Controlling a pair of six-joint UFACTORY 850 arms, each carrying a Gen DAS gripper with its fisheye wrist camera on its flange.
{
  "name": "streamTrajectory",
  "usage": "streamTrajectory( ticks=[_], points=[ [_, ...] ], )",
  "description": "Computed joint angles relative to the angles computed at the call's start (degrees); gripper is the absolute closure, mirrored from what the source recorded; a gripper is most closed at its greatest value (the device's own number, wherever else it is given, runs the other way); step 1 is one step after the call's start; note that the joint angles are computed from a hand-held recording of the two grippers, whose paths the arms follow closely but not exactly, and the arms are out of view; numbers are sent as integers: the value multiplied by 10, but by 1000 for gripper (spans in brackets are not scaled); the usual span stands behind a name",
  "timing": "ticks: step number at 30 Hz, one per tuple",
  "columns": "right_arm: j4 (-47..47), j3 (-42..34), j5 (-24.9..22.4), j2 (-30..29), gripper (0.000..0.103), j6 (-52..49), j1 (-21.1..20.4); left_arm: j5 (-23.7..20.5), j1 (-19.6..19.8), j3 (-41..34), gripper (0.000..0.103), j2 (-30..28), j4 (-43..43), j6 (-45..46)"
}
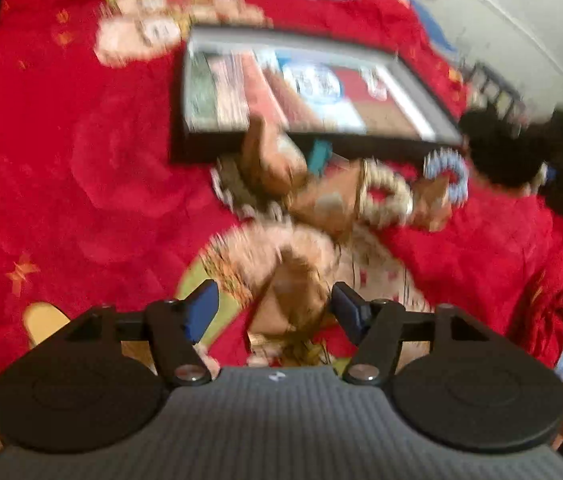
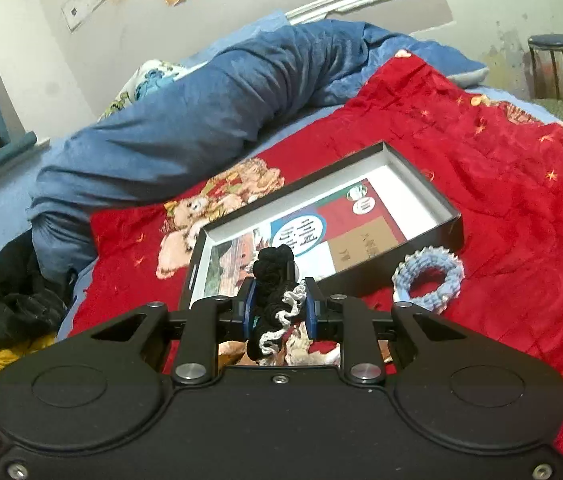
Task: Organize objects
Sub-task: 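Lift both held items and carry them over the black box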
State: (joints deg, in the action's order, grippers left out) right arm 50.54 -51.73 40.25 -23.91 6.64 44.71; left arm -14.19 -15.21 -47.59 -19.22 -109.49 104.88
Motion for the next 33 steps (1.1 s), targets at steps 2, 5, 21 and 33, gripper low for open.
streamTrajectory(
  ticks=[2, 5, 21, 33],
  points=[
    [5, -3, -5, -2, 80, -4, -1, 0, -1, -8, 39, -8, 48, -51],
    [14, -7, -7, -2, 80, -12, -1, -11, -2, 1, 58, -8, -42, 37],
    [-203, 5, 2, 0, 80, 199, -43, -62, 22, -15, 62, 30, -196, 185],
    [-224, -143, -85, -101, 80, 112, -99, -46, 26, -126, 62, -43, -263, 267]
  ],
)
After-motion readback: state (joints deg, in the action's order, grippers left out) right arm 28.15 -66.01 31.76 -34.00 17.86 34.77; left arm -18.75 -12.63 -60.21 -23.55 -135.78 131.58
